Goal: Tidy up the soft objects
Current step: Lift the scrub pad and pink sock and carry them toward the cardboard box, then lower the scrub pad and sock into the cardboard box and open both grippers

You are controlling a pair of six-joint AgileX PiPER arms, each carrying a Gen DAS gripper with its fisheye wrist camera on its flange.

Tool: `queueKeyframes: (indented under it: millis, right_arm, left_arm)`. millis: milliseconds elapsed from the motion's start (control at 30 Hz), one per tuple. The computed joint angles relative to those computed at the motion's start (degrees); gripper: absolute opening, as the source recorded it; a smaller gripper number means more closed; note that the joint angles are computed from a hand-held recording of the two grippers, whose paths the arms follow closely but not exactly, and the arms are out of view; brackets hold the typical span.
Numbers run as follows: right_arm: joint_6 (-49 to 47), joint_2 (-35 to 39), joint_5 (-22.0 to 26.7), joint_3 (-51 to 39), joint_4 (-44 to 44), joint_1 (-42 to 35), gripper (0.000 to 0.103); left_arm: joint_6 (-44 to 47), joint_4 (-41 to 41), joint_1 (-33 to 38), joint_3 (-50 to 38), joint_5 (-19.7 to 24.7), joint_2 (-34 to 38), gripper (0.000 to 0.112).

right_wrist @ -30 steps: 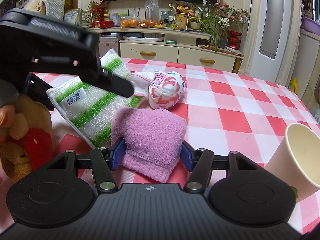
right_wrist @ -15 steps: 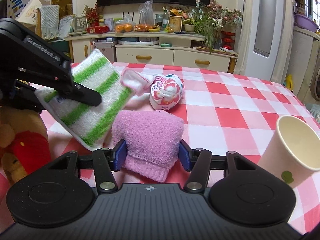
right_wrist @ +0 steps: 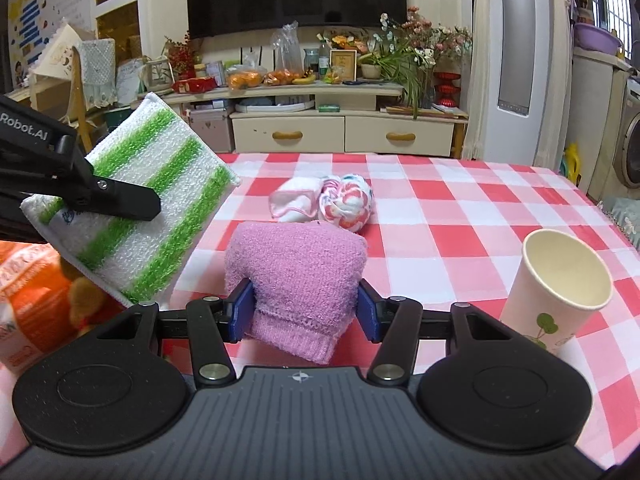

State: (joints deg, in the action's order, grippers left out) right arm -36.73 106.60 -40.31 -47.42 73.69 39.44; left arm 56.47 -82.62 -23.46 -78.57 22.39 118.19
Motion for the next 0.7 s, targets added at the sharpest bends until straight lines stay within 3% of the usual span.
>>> queueKeyframes:
  millis: [367,700]
  right_arm:
    - [-6.7,-4.3,-2.2,-1.9,6.2,4.5,0.066]
    - [-18.4,-2.4,-3.1,-12.8,12.3,8.6,0.066]
  left_arm:
    - [12.3,-10.2,5.6,9.7,4.2,-8.3,0.018]
    - [16.8,-14.1,13.7,14.4,7.9,-13.2,0.018]
